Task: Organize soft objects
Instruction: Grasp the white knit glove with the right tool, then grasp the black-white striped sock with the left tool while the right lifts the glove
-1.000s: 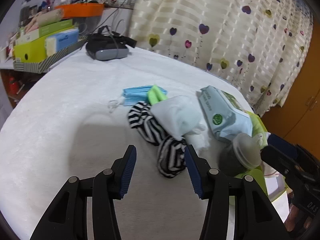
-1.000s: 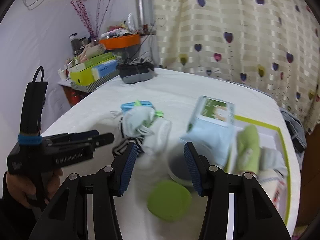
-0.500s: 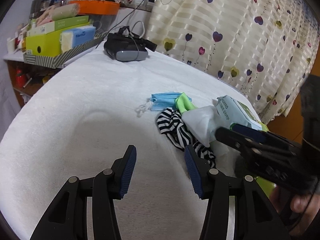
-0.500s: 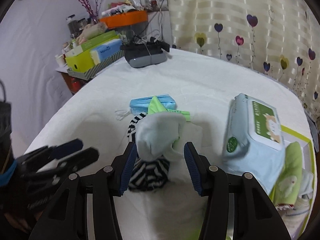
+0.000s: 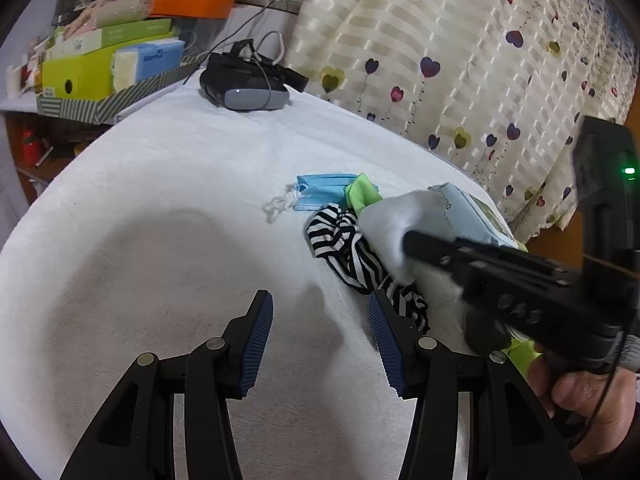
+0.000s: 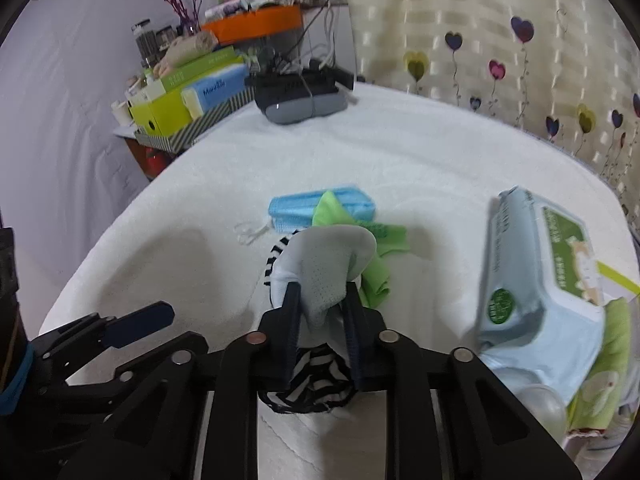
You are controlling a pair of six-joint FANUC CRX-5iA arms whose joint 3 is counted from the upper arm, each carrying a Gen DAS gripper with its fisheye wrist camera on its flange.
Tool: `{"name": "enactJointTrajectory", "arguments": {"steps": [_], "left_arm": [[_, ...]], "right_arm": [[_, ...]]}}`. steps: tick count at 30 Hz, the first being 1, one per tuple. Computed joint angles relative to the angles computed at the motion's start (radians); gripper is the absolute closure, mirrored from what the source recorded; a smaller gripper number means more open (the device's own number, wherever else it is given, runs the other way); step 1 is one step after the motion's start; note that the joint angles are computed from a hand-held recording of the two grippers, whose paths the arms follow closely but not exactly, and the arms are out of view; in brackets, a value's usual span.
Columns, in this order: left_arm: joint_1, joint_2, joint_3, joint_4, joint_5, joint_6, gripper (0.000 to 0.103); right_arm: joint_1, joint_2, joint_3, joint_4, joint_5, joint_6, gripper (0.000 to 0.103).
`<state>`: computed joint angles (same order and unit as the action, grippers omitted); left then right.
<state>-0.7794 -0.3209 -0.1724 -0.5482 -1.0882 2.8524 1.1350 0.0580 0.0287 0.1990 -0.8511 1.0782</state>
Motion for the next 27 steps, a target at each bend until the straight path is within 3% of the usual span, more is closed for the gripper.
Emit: {"name": "enactJointTrajectory", "arguments": {"steps": [8,14,24,26,27], "left_arm": [[0.008,0.043,0.022,0.049,0.034,-0.068,0.054],[0.022,0.111,0.061,0.107,0.055,-0.145,0.053],[0.013,0.207,0.139,0.109,0.012,-0.196,0.053],[0.013,0.224,0.154,0.110,-0.009,-0.201,0.056],[0.010,0.230,0.159,0.106,-0.015,-0.200,0.063]], "right_arm": [[0.001,-0.129,-0.130,0.086,0.122,-0.091,0.083],[-0.013,-0.183,-0.179,0.067,0.150,-0.103,0.083],[-0.034,-0.231,-0.214,0.027,0.189,-0.071,0.083],[-0.038,-0.239,-0.220,0.020,0.199,-0.069,0.083],[-0.039,-0.243,-0.224,0.018,0.202,-0.068,0.083]]}}
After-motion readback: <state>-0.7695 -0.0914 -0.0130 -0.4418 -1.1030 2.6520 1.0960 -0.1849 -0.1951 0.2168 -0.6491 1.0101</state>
